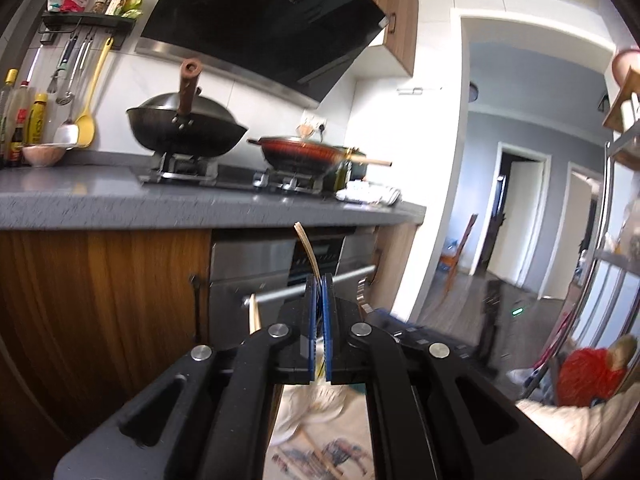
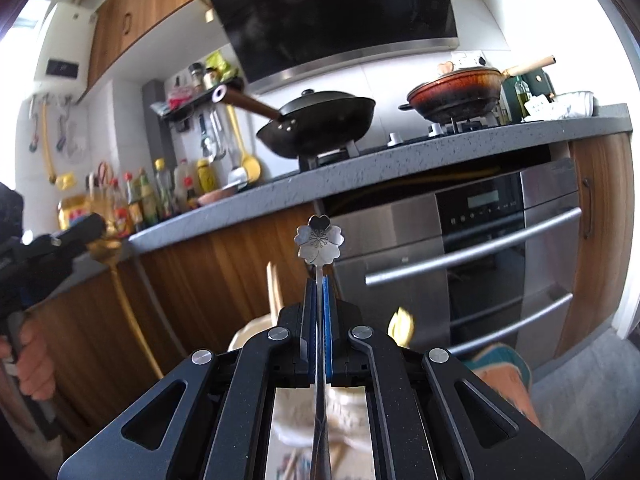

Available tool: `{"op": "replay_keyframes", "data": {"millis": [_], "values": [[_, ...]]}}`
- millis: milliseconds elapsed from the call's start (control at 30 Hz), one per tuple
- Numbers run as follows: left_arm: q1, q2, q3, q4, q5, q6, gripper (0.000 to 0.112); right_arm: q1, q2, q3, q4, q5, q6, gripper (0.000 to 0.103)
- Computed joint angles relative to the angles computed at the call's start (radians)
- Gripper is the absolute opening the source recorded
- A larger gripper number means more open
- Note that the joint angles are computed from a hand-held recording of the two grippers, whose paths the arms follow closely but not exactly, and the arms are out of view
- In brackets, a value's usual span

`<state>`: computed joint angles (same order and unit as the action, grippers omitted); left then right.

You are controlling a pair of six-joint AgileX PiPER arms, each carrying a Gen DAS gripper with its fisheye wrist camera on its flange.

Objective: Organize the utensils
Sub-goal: 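Drop the gold fork into the tall pot while the right tool drops the silver spoon into the small pot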

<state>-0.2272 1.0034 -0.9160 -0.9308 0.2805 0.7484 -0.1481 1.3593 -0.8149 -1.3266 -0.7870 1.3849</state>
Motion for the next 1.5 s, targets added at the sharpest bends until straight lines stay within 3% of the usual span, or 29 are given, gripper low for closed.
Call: {"op": "replay_keyframes", "data": {"millis": [267, 433, 500, 700, 833, 1133, 1500], "values": [[0.016, 0.162, -0.210, -0.051, 0.006, 0.023, 0.002, 0.152, 0.139, -0.174, 0.220, 0.199, -0.127, 0.004], [-0.055, 0.254, -0.247, 0.154, -0.112, -0.130, 0.002, 0.240, 0.211, -0.216, 0.518, 0.327, -0.421, 0.004], [-0.063, 0.287, -0.237, 0.173, -0.130, -0.146, 0.002, 0.263, 0.234, -0.219, 0.639, 0.353, -0.548, 0.004], [-0.029, 0.326, -0.155, -0.095, -0.104, 0.089, 0.002, 0.269, 0.244, -0.132, 0.764, 0.319, -0.735, 0.004], [0.005, 0.328, -0.098, -0.240, -0.082, 0.214, 0.002, 0.231, 0.232, -0.080, 0.655, 0.280, -0.640, 0.004], [0.034, 0.340, -0.040, -0.324, -0.083, 0.288, 0.002, 0.203, 0.152, 0.043, 0.515, 0.236, -0.579, 0.004], [0.014, 0.334, -0.062, 0.123, -0.129, -0.157, 0.007, 0.178, 0.154, 0.009, 0.370, 0.317, -0.390, 0.005]]}}
